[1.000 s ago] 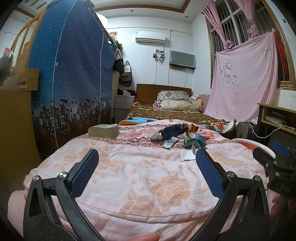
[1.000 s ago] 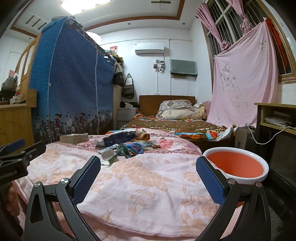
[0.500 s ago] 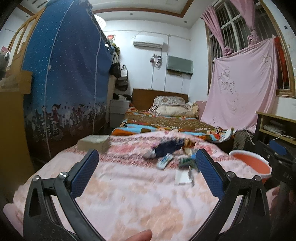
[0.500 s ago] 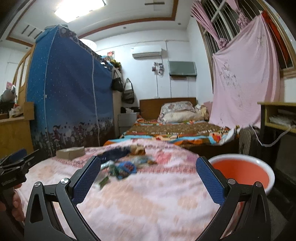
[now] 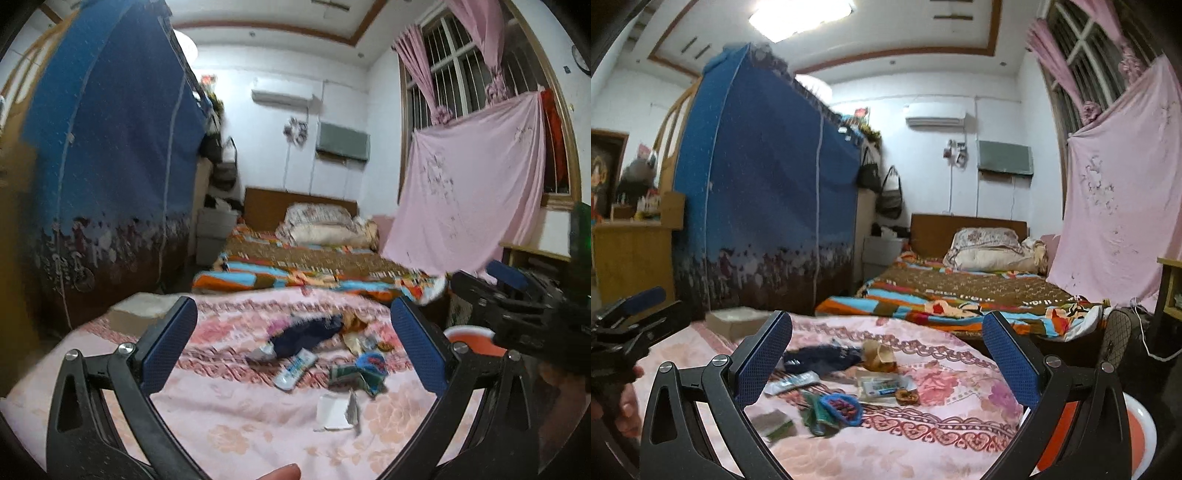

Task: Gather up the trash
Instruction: 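Grasp the white paper scrap with the left tool while the right tool grasps the blue plastic piece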

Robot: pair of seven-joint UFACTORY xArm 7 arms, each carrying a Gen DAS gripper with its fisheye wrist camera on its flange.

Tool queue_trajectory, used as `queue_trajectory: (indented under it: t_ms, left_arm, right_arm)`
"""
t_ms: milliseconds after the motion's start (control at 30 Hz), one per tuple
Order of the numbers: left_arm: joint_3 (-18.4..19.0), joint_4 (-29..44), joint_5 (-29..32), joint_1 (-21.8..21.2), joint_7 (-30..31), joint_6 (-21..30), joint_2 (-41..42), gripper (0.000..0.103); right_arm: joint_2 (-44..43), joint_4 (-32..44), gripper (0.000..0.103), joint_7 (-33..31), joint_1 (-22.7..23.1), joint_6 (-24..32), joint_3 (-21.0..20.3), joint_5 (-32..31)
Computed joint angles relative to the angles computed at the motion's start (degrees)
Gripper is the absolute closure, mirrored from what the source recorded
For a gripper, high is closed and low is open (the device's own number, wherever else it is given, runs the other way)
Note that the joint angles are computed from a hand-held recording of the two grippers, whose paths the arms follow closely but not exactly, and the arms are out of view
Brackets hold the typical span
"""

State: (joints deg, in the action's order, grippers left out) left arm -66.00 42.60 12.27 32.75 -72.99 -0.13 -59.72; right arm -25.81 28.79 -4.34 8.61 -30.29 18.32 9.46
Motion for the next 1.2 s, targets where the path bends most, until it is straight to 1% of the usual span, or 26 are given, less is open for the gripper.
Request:
queue_trajectory:
  t_ms: [100, 133, 167, 200, 267, 300, 333, 367, 400, 467, 500, 533, 567, 633, 700, 733, 800, 833, 867, 900, 967, 1000, 1067, 1133, 1167, 1200]
  left_arm:
    - [-1.35, 1.65, 0.81, 0.14, 1.54, 1.37, 4.39, 0.013]
    - [-1.98, 2.23, 1.11, 0.17, 2.23, 1.75, 6.46, 0.014]
    - [-2.29, 2.45, 1.30, 0.14, 2.72, 1.75, 8.02, 0.017]
    - [-2.61, 2.78, 1.49, 0.13, 3.26, 1.72, 9.82, 0.019]
    - [-3.25, 3.59, 2.10, -0.03, 4.95, 1.26, 14.97, 0.028]
    - [-3.48, 4.08, 2.43, -0.26, 5.87, 1.30, 17.38, 0.031]
    - [-3.74, 4.48, 2.74, -0.56, 6.74, 1.39, 19.74, 0.036]
    - [-4.08, 4.84, 3.04, -0.78, 7.54, 1.42, 22.07, 0.041]
    - [-4.28, 5.02, 3.26, -1.04, 8.10, 1.57, 23.60, 0.043]
    - [-4.81, 6.12, 3.93, -1.72, 9.59, 3.35, 27.36, 0.054]
    - [-5.02, 6.42, 4.32, -1.95, 10.10, 3.88, 28.57, 0.056]
    - [-4.90, 6.77, 4.76, -2.59, 10.83, 4.81, 29.95, 0.061]
    - [-5.16, 7.07, 5.29, -2.63, 11.23, 5.25, 30.91, 0.066]
    - [-5.18, 7.50, 6.35, -3.41, 12.31, 6.22, 33.04, 0.072]
    - [-5.66, 8.28, 7.51, -3.63, 12.89, 7.81, 34.76, 0.077]
    - [-6.11, 8.80, 8.18, -3.61, 13.27, 8.89, 35.87, 0.081]
    - [-6.08, 9.00, 9.22, -4.03, 13.02, 9.60, 36.81, 0.088]
    - [-5.96, 8.87, 9.82, -4.05, 12.73, 9.42, 37.02, 0.093]
    - [-5.68, 8.86, 10.26, -4.34, 12.52, 9.50, 37.32, 0.099]
    - [-5.37, 8.90, 10.66, -4.75, 12.31, 9.69, 37.75, 0.102]
    - [-5.07, 9.14, 11.75, -5.09, 11.86, 10.18, 38.91, 0.103]
    - [-4.58, 9.14, 12.29, -5.62, 11.50, 10.24, 39.38, 0.103]
    - [-4.52, 9.37, 13.72, -5.53, 10.25, 10.22, 39.77, 0.103]
    - [-4.33, 9.32, 14.88, -5.51, 8.77, 9.85, 39.69, 0.103]
    - [-4.09, 9.28, 15.30, -5.65, 8.23, 9.78, 39.69, 0.103]
    - [-4.12, 9.24, 15.76, -5.50, 7.53, 9.66, 39.61, 0.103]
  right_arm:
    - [2.24, 3.04, 0.000, -2.41, -1.86, 5.48, 0.86, -0.48]
    - [2.70, 3.53, 0.000, -2.38, -1.72, 7.14, 0.38, -0.93]
    - [3.28, 4.25, 0.000, -1.90, -0.78, 9.57, -1.09, -1.91]
    - [3.54, 4.58, 0.000, -1.29, -0.49, 11.06, -1.52, -2.32]
    - [4.47, 5.80, 0.000, 0.27, 0.49, 16.00, -3.39, -3.60]
    - [4.96, 6.37, 0.005, 0.96, 1.84, 18.17, -5.12, -4.61]
    - [5.68, 6.96, 0.013, 1.37, 4.93, 20.30, -8.49, -5.73]
    - [6.18, 7.34, 0.016, 1.68, 7.03, 21.68, -10.77, -6.49]
    - [6.57, 7.73, 0.021, 1.69, 9.27, 23.15, -13.03, -7.04]
    - [7.47, 8.46, 0.024, 0.76, 13.46, 25.39, -17.14, -7.31]
    - [7.72, 8.65, 0.028, 0.18, 15.00, 26.00, -18.48, -7.06]
    - [7.95, 8.96, 0.033, -1.36, 18.45, 27.26, -21.46, -6.23]
    - [8.37, 9.42, 0.035, -2.67, 20.32, 28.14, -22.99, -5.29]
    - [9.11, 10.23, 0.041, -5.24, 22.70, 29.49, -24.59, -3.18]
    - [9.59, 10.90, 0.043, -8.02, 24.91, 30.71, -26.06, -0.76]
    - [9.77, 11.26, 0.044, -10.05, 26.85, 31.57, -27.46, 0.95]
    - [10.10, 12.10, 0.046, -13.92, 29.80, 33.30, -29.67, 4.31]
    - [10.28, 12.62, 0.047, -15.98, 31.11, 34.40, -30.62, 5.98]
    - [10.64, 13.22, 0.047, -17.40, 31.39, 35.63, -30.64, 6.88]
    - [10.98, 13.71, 0.048, -17.85, 30.57, 36.57, -29.77, 7.07]
    - [12.11, 14.92, 0.051, -18.54, 28.65, 38.67, -27.56, 6.89]
    - [12.66, 15.50, 0.054, -18.84, 27.87, 39.54, -26.71, 7.17]
    - [13.38, 16.32, 0.062, -21.25, 27.84, 40.70, -26.45, 9.96]
    - [13.96, 17.27, 0.076, -24.48, 28.23, 42.35, -26.80, 13.70]
    - [14.18, 17.63, 0.079, -25.50, 27.95, 43.17, -26.63, 14.94]
    - [14.24, 17.81, 0.085, -26.60, 27.75, 43.85, -26.44, 16.32]
